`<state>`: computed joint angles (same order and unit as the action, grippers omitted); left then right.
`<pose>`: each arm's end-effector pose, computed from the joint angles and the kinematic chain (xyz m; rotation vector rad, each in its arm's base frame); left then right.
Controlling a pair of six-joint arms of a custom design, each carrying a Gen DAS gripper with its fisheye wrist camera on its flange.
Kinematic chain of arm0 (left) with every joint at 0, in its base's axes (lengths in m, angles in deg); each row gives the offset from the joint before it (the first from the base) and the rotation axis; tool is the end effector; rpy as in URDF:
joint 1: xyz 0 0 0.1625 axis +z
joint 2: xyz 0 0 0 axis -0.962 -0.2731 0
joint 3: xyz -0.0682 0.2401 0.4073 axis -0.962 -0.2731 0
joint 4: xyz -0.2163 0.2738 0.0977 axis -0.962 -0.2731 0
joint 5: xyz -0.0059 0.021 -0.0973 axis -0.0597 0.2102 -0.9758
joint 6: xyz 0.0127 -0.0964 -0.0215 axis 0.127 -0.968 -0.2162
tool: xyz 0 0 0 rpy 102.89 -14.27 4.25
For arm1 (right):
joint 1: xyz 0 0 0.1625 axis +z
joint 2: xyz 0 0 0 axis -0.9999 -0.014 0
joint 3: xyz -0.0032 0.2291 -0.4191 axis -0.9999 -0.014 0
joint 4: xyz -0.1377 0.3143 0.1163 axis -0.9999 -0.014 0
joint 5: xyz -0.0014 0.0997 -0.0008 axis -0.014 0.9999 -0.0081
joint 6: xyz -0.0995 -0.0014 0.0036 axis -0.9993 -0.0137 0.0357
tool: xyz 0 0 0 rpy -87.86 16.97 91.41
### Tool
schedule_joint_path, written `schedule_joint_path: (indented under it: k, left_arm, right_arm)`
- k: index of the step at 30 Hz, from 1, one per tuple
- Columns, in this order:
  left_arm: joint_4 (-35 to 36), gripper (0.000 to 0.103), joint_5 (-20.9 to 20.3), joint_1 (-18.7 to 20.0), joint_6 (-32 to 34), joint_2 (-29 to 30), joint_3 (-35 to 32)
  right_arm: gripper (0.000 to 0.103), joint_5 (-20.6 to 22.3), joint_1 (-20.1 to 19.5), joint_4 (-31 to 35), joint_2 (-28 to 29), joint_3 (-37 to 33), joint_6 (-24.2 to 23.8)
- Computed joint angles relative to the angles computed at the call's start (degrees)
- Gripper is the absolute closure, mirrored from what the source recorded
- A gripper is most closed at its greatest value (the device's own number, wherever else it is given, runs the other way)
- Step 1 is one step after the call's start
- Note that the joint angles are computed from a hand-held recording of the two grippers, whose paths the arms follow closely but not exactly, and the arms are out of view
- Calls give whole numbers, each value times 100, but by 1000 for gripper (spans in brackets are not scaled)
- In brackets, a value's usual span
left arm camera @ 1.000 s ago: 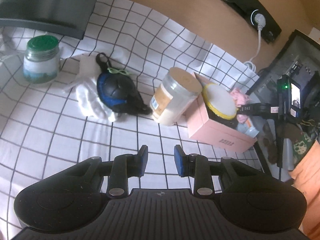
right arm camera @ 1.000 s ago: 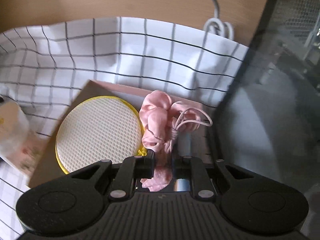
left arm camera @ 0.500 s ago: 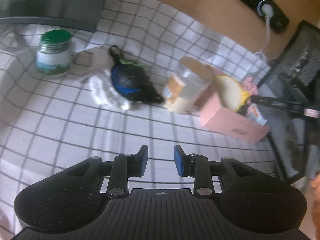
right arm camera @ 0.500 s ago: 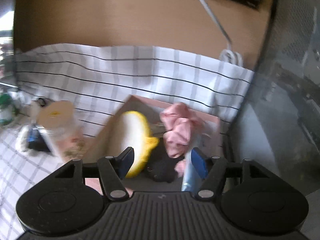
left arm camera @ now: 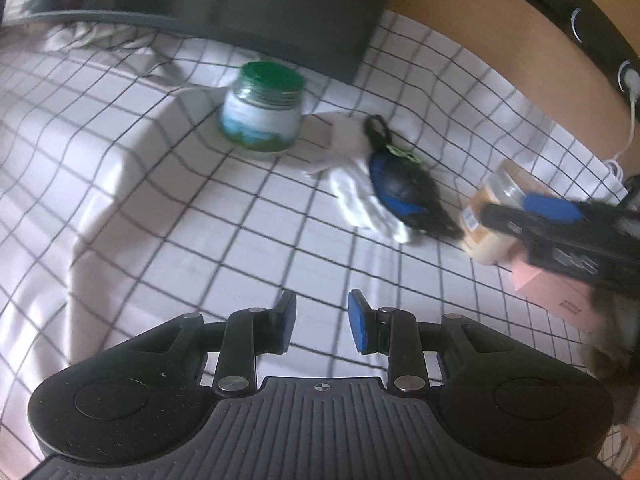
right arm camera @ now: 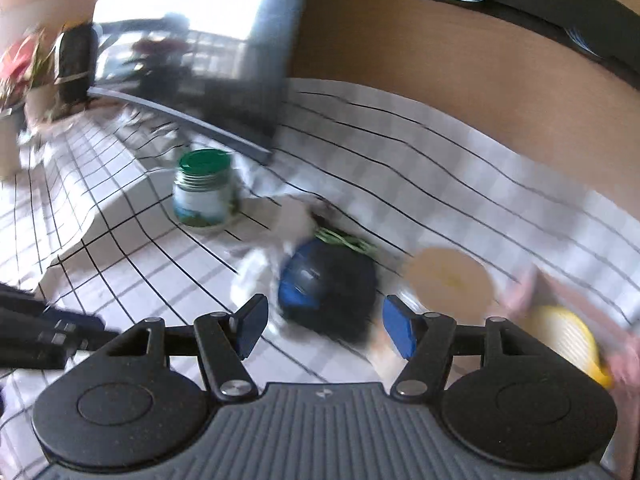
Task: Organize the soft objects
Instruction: 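Move the right tool over the black-and-blue pouch with green cord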
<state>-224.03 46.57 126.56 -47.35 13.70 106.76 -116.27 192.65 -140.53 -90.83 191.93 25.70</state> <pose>-0.0584 -0.4277 0.1640 -0.1453 2.3591 -1.1349 0.2303 -0.5655 0.0571 1.0944 -2.2166 0.6771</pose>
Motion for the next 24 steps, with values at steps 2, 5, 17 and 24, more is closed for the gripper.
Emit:
schedule_joint_path:
  k: [2,5,17,24]
  left_arm:
    - [-218,71,-169,82,92,-38,123]
    - [-653,72,-443,187,316,-61,340]
    - [-1545,72,-947,584,1033,-249,591]
    - [-1076,72,-1133,847,1175,-467,252]
  right_arm:
    - [39,-191,116,408,293,-546,110]
    - [38,-714,239,1316,775,-1671,638]
    - [32,-1618,9,3815,1555,-3845,3061]
    - [31,-909,40,3538,978,-2571,3044]
